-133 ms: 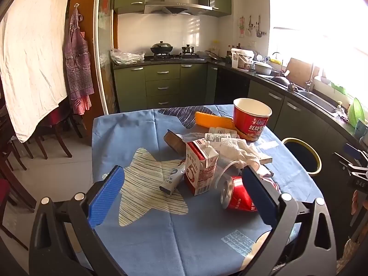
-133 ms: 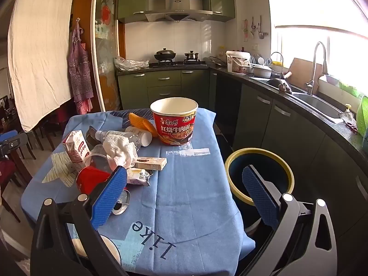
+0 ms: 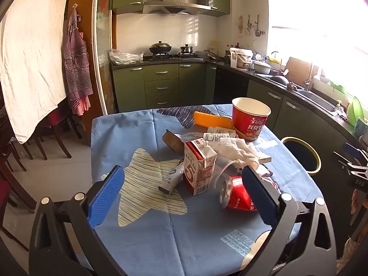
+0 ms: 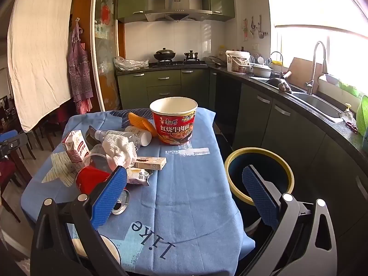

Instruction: Collect trash

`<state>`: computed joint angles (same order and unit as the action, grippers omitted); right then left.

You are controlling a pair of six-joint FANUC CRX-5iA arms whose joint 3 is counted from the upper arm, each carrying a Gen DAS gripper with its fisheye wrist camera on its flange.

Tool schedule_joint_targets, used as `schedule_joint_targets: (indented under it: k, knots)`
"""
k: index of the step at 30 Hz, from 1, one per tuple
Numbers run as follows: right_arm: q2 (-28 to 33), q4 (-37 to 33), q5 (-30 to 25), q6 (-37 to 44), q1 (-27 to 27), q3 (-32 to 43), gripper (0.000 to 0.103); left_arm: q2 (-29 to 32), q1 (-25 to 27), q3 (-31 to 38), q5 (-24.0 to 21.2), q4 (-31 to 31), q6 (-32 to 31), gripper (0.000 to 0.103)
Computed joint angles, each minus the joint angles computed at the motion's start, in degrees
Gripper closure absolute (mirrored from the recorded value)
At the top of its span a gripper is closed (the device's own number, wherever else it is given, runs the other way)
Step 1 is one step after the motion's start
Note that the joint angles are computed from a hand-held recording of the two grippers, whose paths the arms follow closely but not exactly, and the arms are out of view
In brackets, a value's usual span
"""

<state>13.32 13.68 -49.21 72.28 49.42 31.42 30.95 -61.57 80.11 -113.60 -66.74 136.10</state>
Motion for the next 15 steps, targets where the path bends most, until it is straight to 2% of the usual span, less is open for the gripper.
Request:
schedule_joint_targets:
  k: [10,15]
  knots:
    - [0.46,-0.49,-0.5,0.23,-0.14,0.81,0.004,1.63,1.35,1.62,0.9,1.91,-0.46,0.006]
    - [0.09,-0.02,-0.12,-0.16,0.15,-0.1,0.004,0.56,0.77,0.33,0.91,1.75,-0.5,0.006]
